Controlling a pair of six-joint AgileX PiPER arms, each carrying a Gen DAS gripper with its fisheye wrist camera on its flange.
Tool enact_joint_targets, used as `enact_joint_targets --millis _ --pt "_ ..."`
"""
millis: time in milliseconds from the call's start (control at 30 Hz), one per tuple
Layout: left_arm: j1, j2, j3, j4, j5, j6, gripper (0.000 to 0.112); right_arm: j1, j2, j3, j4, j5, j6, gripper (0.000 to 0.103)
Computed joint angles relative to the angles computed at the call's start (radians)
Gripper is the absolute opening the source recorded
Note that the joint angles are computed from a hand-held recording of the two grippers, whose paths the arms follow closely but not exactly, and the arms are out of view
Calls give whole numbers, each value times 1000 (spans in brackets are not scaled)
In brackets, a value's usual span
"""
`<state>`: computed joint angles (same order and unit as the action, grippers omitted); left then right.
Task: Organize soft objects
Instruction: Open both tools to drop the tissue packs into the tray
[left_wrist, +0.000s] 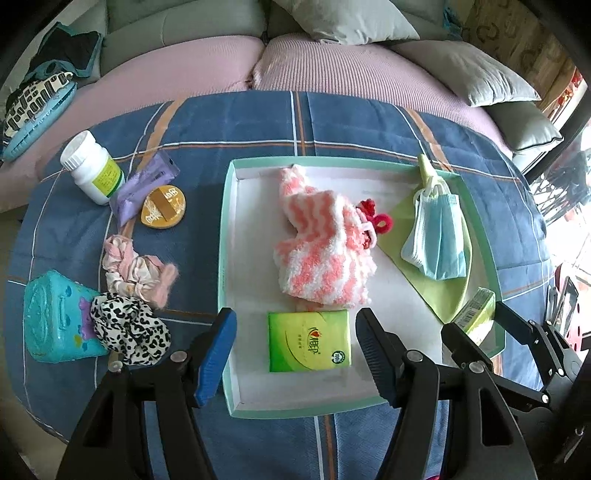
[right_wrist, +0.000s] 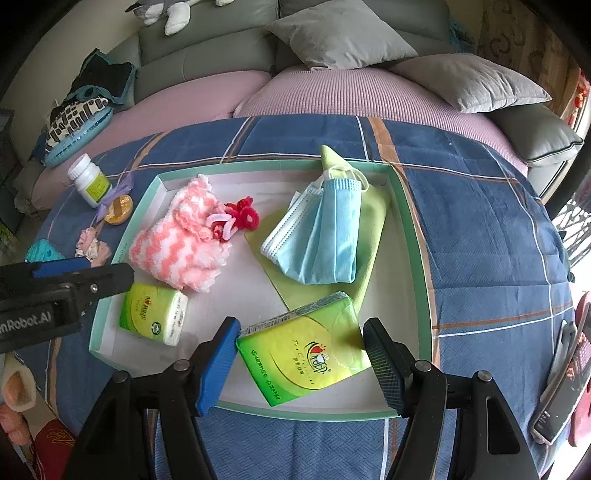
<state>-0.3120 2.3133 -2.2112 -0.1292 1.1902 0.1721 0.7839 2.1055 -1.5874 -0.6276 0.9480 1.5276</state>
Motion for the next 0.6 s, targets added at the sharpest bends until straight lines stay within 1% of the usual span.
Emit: enact_joint_targets --millis 33,100,133,267,400,467,500,533,600 --pt "1 -5 8 5 -11 -2 78 1 3 -7 -4 13 5 73" --pt "2 -16 28 15 -34 -4 90 1 5 -12 -7 24 10 75" --pt "3 -23 40 24 -49 -10 90 -2 1 -10 -7 30 24 78" --pt "10 -24 45 45 -70 -35 90 -6 -11 11 -13 17 46 81" --pt "16 -33 67 64 -101 -50 91 -7 -14 17 -20 14 62 88" --pt "20 -39 77 71 -118 -58 92 -7 -17 24 -30 8 75 94" --pt "23 -42 82 71 -123 -61 92 -7 -19 29 -37 4 85 100" --pt "28 -43 81 64 -125 -59 92 -4 -19 29 -45 4 94 103" --pt "39 -48 83 49 -131 -56 92 -1 -28 41 -64 -5 115 103"
